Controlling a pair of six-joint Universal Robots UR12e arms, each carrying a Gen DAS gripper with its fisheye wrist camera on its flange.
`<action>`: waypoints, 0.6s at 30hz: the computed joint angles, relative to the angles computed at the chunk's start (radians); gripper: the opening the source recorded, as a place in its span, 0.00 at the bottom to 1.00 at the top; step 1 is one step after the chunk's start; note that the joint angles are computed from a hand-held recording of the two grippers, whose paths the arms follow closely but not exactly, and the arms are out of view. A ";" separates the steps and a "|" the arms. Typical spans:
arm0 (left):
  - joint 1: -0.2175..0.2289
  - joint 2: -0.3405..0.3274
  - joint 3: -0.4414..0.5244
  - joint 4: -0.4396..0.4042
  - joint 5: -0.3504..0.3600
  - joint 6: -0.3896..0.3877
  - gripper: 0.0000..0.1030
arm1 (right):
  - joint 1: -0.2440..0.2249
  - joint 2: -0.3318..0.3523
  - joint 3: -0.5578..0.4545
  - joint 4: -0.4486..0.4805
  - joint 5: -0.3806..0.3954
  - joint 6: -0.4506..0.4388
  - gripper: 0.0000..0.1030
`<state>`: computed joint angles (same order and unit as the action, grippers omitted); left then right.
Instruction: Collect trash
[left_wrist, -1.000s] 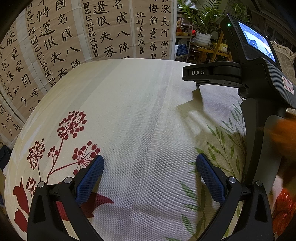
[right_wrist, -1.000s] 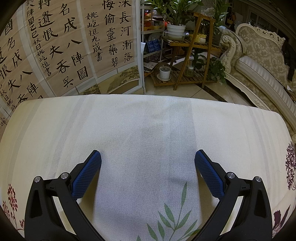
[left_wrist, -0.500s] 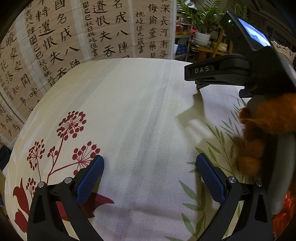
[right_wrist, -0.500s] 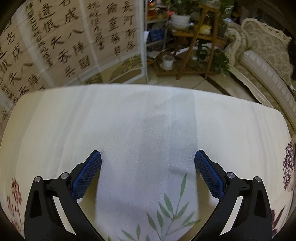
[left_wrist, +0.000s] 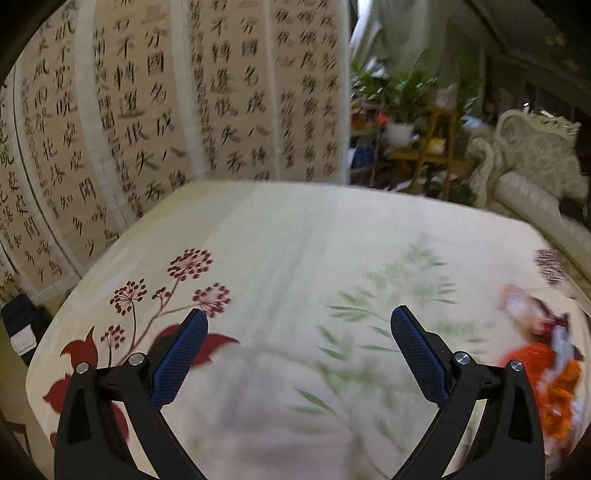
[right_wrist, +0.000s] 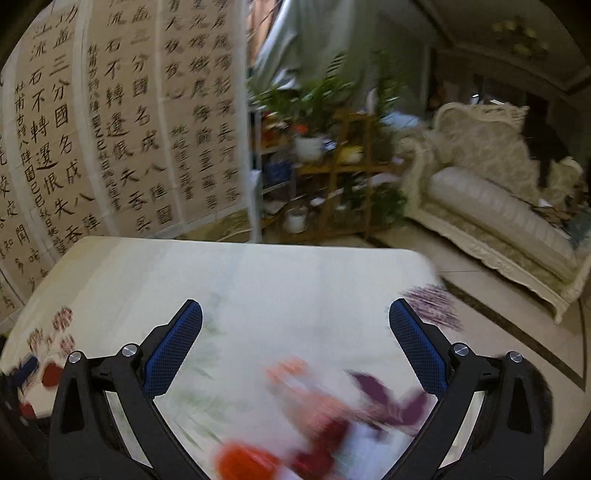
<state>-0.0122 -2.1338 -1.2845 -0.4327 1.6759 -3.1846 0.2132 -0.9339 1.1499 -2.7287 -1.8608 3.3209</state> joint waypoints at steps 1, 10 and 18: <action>-0.006 0.012 -0.015 0.015 -0.016 -0.002 0.94 | -0.004 -0.028 0.052 -0.031 -0.023 0.003 0.96; -0.071 0.071 -0.100 0.090 -0.127 0.034 0.94 | -0.047 -0.188 0.332 -0.088 -0.148 0.102 0.96; -0.120 0.082 -0.116 0.059 -0.147 0.055 0.94 | -0.067 -0.246 0.441 -0.132 -0.174 0.119 0.96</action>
<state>-0.1320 -2.0518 -1.4004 -0.3739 1.5285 -3.1298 0.1467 -1.1802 1.5911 -2.8606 -2.0349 3.4401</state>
